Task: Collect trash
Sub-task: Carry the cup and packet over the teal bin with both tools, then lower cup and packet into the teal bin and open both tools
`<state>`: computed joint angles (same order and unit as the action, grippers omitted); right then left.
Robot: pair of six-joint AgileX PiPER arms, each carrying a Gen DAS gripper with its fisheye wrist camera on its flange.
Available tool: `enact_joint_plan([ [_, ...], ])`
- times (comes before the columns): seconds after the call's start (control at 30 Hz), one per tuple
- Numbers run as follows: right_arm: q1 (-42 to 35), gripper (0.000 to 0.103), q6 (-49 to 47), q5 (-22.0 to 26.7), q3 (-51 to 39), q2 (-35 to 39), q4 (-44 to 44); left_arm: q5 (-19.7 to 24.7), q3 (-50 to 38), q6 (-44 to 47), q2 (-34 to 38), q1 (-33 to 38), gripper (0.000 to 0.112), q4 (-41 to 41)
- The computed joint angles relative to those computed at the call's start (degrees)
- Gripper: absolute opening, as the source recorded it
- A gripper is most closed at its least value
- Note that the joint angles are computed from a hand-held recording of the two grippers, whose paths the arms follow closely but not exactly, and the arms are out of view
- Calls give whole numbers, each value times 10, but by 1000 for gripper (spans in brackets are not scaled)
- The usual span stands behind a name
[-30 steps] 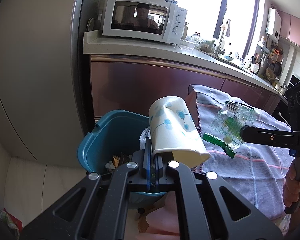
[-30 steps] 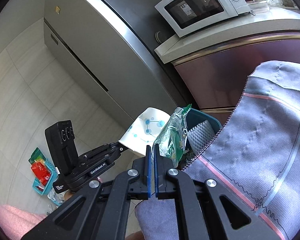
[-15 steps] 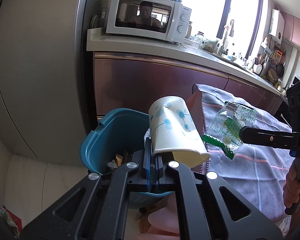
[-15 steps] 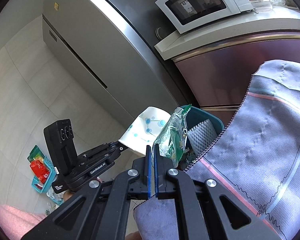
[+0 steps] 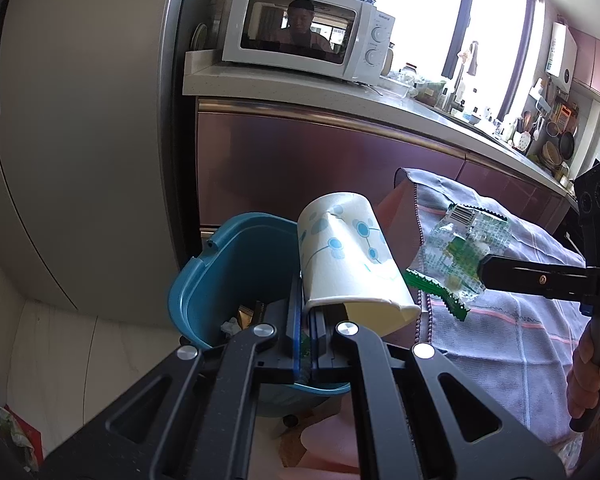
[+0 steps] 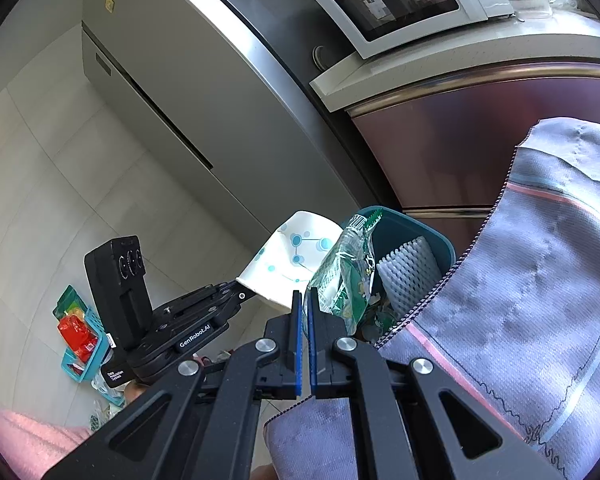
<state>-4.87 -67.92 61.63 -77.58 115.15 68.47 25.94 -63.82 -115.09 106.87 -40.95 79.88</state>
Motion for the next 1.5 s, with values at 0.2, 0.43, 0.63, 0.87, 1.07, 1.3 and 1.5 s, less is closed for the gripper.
enact_joint_plan([
  [0.2,8,2,10,-5,-8,5,-5,-1,1,-7,3,2,4,0],
  [0.43,18,2,22,-7,-17,13,-9,-2,6,-15,3,4,4,3],
  [0.63,27,2,34,-13,-28,24,-14,-3,11,-26,5,7,4,10],
  [0.87,33,2,44,-16,-40,32,-23,-6,10,-30,11,14,4,12],
  [1.07,39,2,52,-15,-52,40,-31,-5,10,-41,17,14,4,14],
  [1.3,50,2,68,-19,-68,49,-44,-5,2,-38,28,15,4,5],
  [1.5,63,2,88,-23,-87,61,-63,-6,-9,-27,42,22,4,-8],
])
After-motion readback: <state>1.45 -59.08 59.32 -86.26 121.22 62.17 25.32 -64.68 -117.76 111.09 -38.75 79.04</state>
